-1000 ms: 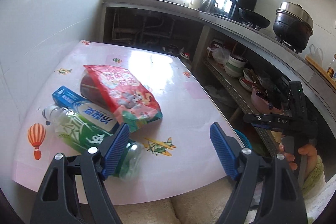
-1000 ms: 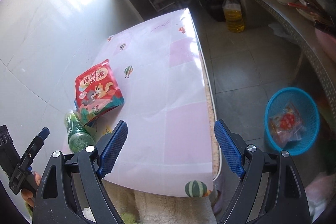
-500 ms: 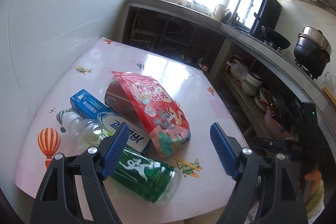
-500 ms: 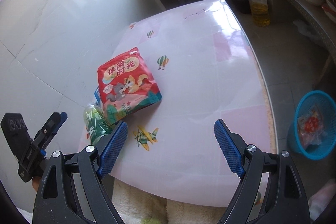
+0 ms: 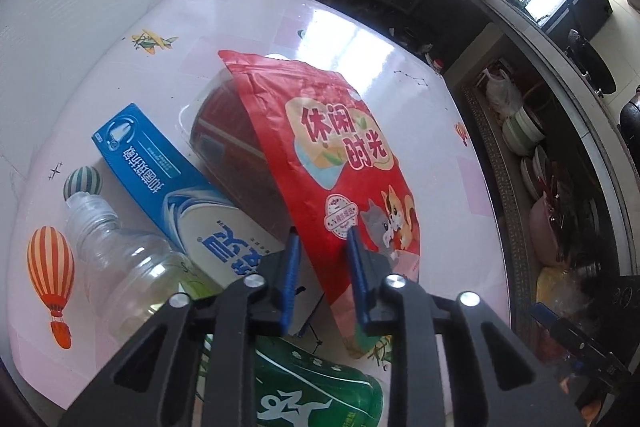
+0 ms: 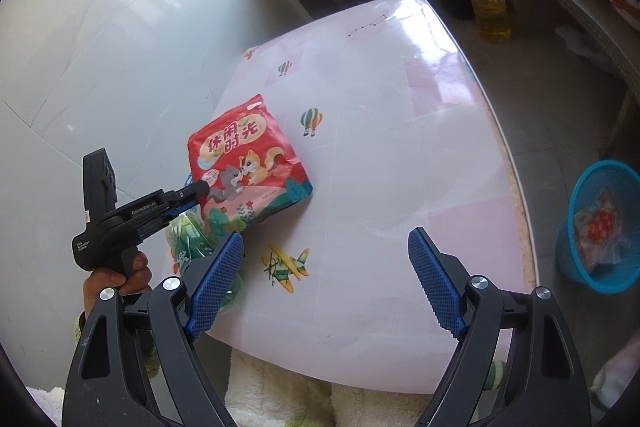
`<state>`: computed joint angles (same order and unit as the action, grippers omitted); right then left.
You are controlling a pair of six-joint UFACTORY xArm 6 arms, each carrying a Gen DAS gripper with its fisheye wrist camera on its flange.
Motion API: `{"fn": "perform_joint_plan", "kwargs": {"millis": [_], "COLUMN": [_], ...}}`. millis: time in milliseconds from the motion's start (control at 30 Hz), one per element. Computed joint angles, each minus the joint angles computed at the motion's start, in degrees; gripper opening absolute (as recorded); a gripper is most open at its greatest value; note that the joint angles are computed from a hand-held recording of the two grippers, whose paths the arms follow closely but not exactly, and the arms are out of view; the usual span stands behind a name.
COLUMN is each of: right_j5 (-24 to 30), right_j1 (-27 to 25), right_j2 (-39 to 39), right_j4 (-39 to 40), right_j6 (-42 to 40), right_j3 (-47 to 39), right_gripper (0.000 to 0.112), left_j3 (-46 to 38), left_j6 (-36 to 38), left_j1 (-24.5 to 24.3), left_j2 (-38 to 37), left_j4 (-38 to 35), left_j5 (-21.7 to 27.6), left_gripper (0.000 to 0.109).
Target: Collect trash
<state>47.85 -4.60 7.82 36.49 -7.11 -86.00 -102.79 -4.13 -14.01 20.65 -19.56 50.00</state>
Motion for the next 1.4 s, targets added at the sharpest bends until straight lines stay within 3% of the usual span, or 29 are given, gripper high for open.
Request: {"fn": "perform_joint_plan", "kwargs": {"millis": [200,433,600,667,733,833,900,1067,1233,1400], "right_j5": [-1.59,-4.18,-4.81,-4.82,-4.70,-4.64,-4.66,-4.43,-3.83,-1.37], "right_j1": [-1.52,-4.24,-6.41,-7.14,-7.75,-8.59,-8.76,-8.65,-8.45,-8.38], "right_j2": [-1.78,-5.04,-7.43,-8.43,-9.41,-10.34,-10.49,-9.57,-8.66,-7.34], "right_j4": [-0.90,-2.77,-4.39,-4.85,-5.26,-4.70,-4.21,-1.47,0.48,0.88], "right_j6": [1.06,2.35,3.75,3.98,4.20,4.02,4.10,2.29,0.50,-0.20], "right_j3": [2.43,6.55,9.98,11.51,12.99,14.73,15.04,14.34,13.85,12.93], "right_gripper": [0.081,0.081,0.081,0.081,0.081,0.081,0.081,0.081,0.078,0.073], "left_j3": [2.39,5.71,8.85,9.67,11.13,14.15,15.03,16.11,14.75,13.82], "left_j6": [3.85,8.41,8.76,7.73,5.59,1.84,0.91,2.52,4.97,4.24], "left_j1": [-2.75,-10.26,-14.80,-15.74,-16.70,-17.44,-17.66,-18.51,-20.21,-19.87], "left_j2": [-2.56,-5.12,-5.48,-5.28,-5.76,-7.43,-8.05,-8.57,-6.43,-4.13], "left_j4": [-4.05,-8.36,-6.02,-3.17,1.23,7.78,9.23,10.33,10.79,9.17], "left_j5": [-1.39,-1.64,-3.04,-2.92,-4.09,-7.78,-9.30,-13.26,-11.63,-8.64], "left_gripper": [0.008,0.008,0.011,0.017,0.040,0.066,0.068,0.068,0.046,0.035]}}
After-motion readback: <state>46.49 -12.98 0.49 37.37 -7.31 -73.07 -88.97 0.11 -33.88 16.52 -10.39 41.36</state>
